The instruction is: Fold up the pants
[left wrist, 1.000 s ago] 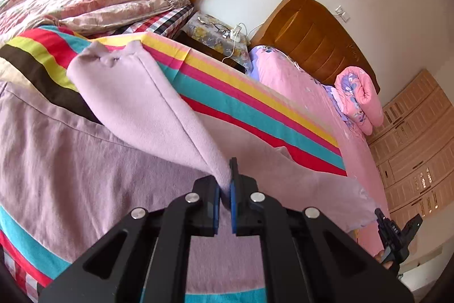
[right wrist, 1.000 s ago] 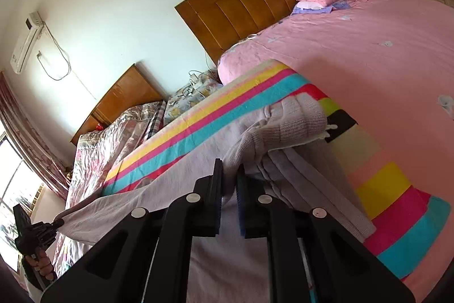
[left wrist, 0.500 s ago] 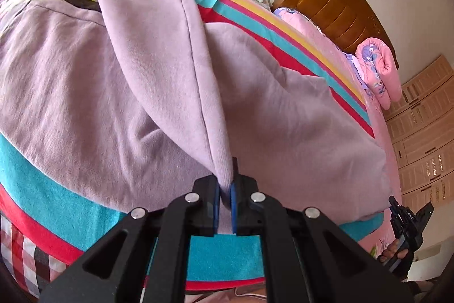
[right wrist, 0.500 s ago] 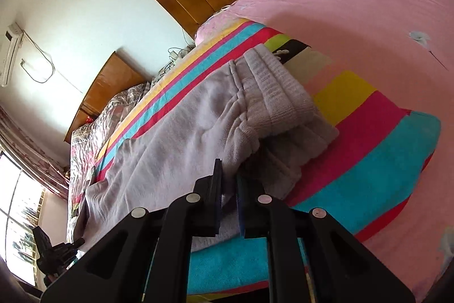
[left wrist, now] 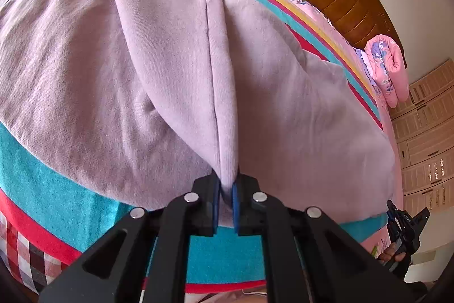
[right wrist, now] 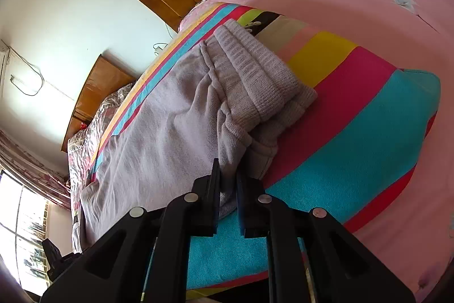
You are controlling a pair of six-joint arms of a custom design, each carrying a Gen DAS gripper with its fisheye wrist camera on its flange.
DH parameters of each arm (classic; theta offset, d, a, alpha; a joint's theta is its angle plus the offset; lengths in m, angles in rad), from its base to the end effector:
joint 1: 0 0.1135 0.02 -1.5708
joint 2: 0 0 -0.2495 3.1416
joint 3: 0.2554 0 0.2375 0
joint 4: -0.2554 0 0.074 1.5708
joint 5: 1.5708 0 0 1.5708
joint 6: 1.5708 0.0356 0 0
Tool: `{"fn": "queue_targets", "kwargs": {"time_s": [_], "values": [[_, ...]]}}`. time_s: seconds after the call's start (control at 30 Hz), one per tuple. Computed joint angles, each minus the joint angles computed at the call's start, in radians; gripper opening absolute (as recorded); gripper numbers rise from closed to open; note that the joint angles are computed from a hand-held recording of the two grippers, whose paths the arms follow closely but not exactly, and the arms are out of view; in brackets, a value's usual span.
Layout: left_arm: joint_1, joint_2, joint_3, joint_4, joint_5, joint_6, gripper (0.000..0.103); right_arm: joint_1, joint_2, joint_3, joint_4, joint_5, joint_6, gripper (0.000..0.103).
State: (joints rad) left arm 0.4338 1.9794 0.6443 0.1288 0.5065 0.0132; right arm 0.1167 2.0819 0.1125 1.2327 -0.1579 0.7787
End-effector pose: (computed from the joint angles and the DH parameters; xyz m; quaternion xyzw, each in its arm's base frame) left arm 0.2510 0.0972 0.0348 -0.1543 0.9406 -0.2014 0.2257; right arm 0.1871 0.0276 0.0227 0.2660 0.8723 0.2398 0.3328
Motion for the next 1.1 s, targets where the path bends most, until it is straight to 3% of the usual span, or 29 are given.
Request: {"fn": "queue_targets", "kwargs": {"time_s": [0.13,0.27,0.4,0.47,0.6,0.77,0.87,0.9,0.93,0.97,1.0,1.03,1.1], "values": [[-0.016,-0.018,-0.005,-0.008,-0.019,0.005,0.012,0.006,-0.054,-0.004,-0.051,-0.012,0.001,0.026],[-0.026,-0.02,-0.002,-0.007,-0.015,-0.007,0.018,0.055,-0.069,-0.007,-0.065,0.003,0.022,0.028],[-0.044,-0.024,-0.026,0.041,-0.041,-0.007,0.014,0.077,-0.05,0.012,-0.07,0.041,-0.01,0.024],[-0.075,-0.043,-0.05,0.074,-0.084,-0.013,0.01,0.109,-0.107,0.019,-0.146,0.101,-0.007,0.018],[-0.071,-0.078,-0.075,0.088,-0.074,-0.011,0.008,0.138,-0.177,-0.013,-0.151,0.149,0.005,0.015],[-0.055,-0.023,-0.062,0.094,-0.064,0.016,0.008,0.125,-0.049,0.02,-0.099,0.141,-0.002,0.011],[-0.043,-0.013,-0.049,0.079,-0.045,0.026,0.009,0.137,-0.134,0.032,-0.221,0.16,-0.027,0.011],[-0.037,-0.011,-0.043,0.07,-0.041,0.035,0.012,0.139,-0.186,0.028,-0.277,0.165,-0.032,0.018],[-0.032,-0.015,-0.04,0.055,-0.037,0.046,0.015,0.143,-0.264,0.026,-0.37,0.182,-0.029,0.035],[-0.027,-0.027,-0.041,0.042,-0.039,0.057,0.017,0.151,-0.355,0.022,-0.476,0.219,-0.022,0.045],[-0.021,-0.046,-0.048,0.036,-0.05,0.064,0.028,0.163,-0.447,0.006,-0.547,0.261,-0.017,0.061],[-0.01,-0.075,-0.066,0.047,-0.058,0.069,0.042,0.177,-0.539,-0.009,-0.606,0.303,-0.019,0.062],[0.023,-0.14,-0.097,0.07,-0.057,0.073,0.059,0.224,-0.699,0.022,-0.774,0.394,-0.041,0.062]]}}
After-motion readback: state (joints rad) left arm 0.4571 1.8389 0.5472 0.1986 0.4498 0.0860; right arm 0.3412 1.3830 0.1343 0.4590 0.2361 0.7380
